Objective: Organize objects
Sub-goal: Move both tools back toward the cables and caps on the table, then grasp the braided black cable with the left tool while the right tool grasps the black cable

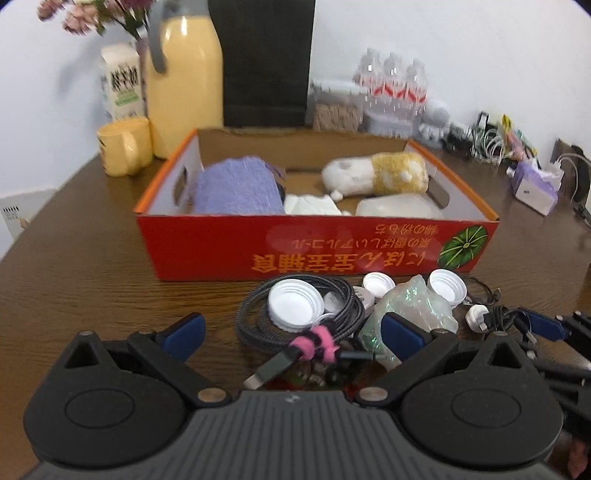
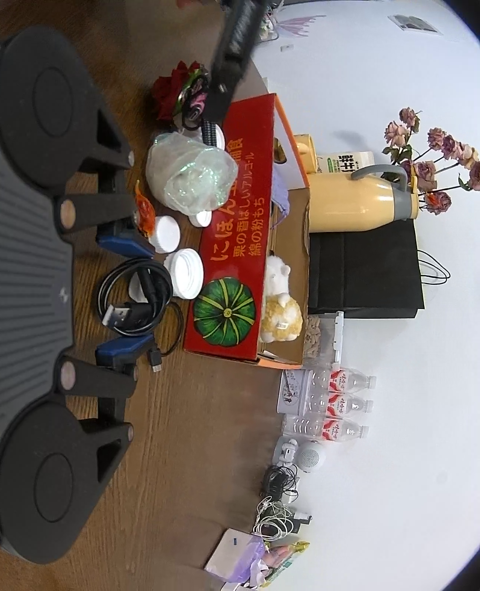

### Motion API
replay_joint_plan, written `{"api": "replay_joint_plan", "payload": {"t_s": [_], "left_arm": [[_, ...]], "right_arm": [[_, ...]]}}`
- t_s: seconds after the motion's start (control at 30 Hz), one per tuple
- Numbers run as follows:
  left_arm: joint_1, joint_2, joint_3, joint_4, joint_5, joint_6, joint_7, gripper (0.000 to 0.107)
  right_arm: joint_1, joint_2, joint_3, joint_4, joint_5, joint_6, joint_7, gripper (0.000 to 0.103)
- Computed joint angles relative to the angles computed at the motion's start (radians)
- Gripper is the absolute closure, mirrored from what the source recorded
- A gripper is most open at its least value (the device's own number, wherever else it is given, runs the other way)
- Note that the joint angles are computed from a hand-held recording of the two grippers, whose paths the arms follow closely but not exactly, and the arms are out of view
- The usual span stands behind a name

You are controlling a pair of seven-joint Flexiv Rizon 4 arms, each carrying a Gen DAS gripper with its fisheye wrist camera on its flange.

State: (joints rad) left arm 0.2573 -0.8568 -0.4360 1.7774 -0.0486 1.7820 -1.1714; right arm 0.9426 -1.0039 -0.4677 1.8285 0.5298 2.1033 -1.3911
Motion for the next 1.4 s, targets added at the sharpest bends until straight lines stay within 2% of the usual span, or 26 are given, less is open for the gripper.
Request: {"api": "replay_joint_plan", "payload": {"t_s": [0.13,0.23,0.37,0.43,0.47,0.53,0.6,0.8,0.97,1.13,1.27,1.4], "left_arm": [[-0.081,-0.003,0.080,-0.074,-0.083,-0.128,-0.012,0.004],[-0.120,-0.015,0.119,-0.099,-0.128,-0.140,-0.020,0.004],[-0.129,-0.026,0.125,-0.112,-0.161,-0.160,-0.016,0.004],[-0.135,-0.032,0.130,-0.112,-0.167,-0.138,-0.015,0.004],[-0.131,-0.035,0.122,-0.111,-0.168,-0.131,-0.015,0.004],[-0.078,-0.047,0.053,-0.098,-0.162,-0.106,-0.004,0.005],[-0.036,-0.057,0.001,-0.088,-0.145,-0.091,0.009,0.014],[0.013,-0.066,-0.047,-0.056,-0.083,-0.040,0.031,0.018],[0.067,-0.066,-0.087,-0.009,0.020,0.038,0.052,0.018],[0.115,-0.068,-0.117,0.022,0.098,0.058,0.056,0.018],[0.149,-0.077,-0.138,0.041,0.141,0.072,0.062,0.018],[0.178,-0.089,-0.155,0.053,0.184,0.088,0.077,0.018]], "right_arm": [[-0.002,-0.001,0.004,-0.001,0.006,0.007,-0.001,0.059],[-0.011,0.003,0.016,0.000,0.003,0.014,-0.004,0.059],[-0.021,0.007,0.029,-0.002,0.001,0.016,-0.011,0.059],[-0.023,0.008,0.032,-0.003,0.002,0.014,-0.013,0.059],[-0.023,0.008,0.032,-0.004,0.003,0.014,-0.014,0.059],[-0.025,0.009,0.033,-0.005,0.004,0.013,-0.016,0.059],[-0.025,0.010,0.034,-0.006,0.004,0.012,-0.017,0.059],[-0.025,0.009,0.034,-0.006,0.006,0.012,-0.017,0.059],[-0.018,0.010,0.032,-0.013,0.023,0.048,-0.030,0.059],[-0.070,0.058,0.101,-0.041,-0.035,0.088,-0.096,0.059],[-0.136,0.075,0.182,-0.093,-0.134,0.053,-0.137,0.059],[-0.203,0.069,0.260,-0.146,-0.242,-0.005,-0.122,0.060]]}}
